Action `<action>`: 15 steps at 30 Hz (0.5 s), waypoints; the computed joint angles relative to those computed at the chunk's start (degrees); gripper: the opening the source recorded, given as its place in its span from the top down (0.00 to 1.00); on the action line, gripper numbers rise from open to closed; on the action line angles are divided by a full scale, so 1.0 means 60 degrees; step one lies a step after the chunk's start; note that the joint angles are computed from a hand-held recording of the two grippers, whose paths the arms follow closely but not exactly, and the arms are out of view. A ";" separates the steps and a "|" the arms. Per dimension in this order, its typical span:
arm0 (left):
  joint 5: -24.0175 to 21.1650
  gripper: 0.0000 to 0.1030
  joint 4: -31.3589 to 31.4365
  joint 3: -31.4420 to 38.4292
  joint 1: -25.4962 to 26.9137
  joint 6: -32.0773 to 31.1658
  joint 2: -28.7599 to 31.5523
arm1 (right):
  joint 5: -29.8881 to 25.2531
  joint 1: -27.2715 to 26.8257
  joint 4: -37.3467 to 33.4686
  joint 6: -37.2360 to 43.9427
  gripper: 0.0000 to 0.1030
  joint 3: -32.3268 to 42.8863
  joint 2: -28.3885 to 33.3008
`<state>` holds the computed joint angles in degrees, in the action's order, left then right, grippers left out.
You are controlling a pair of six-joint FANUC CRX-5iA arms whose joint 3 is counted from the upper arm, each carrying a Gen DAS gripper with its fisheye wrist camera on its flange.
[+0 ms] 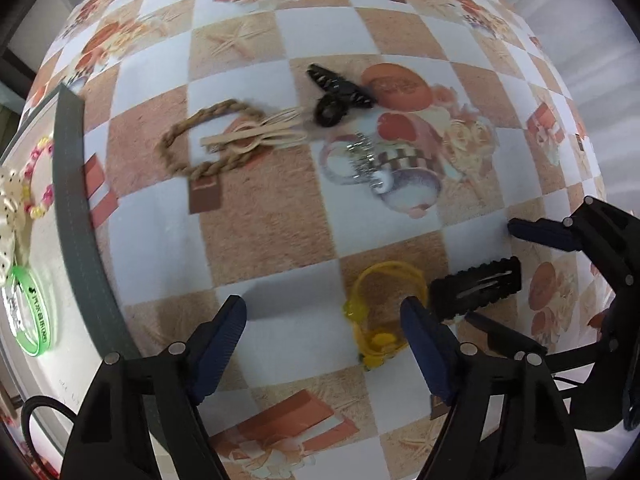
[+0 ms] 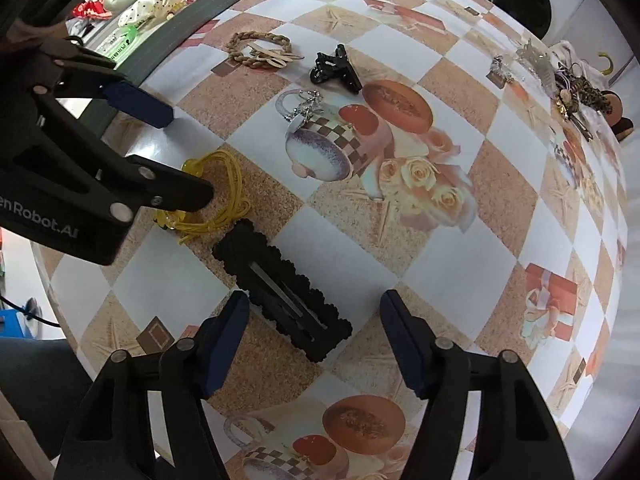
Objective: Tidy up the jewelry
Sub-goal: 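Grasp the yellow hair tie with the left tool while the right tool grasps the black snap clip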
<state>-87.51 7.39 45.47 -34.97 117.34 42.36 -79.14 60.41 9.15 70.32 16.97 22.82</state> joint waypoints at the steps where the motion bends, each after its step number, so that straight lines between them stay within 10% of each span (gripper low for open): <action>1: -0.0101 0.30 -0.0095 0.0205 -0.0049 -0.0013 0.0093 | 0.0032 0.0061 0.0026 -0.0053 0.41 -0.0032 -0.0019; 10: -0.0273 0.82 0.0255 0.1077 -0.0199 -0.0168 0.0651 | -0.0231 -0.0132 -0.0395 -0.0872 0.74 0.0142 -0.0174; 15: 0.0236 0.83 0.0575 0.0610 -0.0228 -0.0077 0.0469 | -0.0288 -0.0410 -0.0697 -0.1781 0.87 0.0240 -0.0312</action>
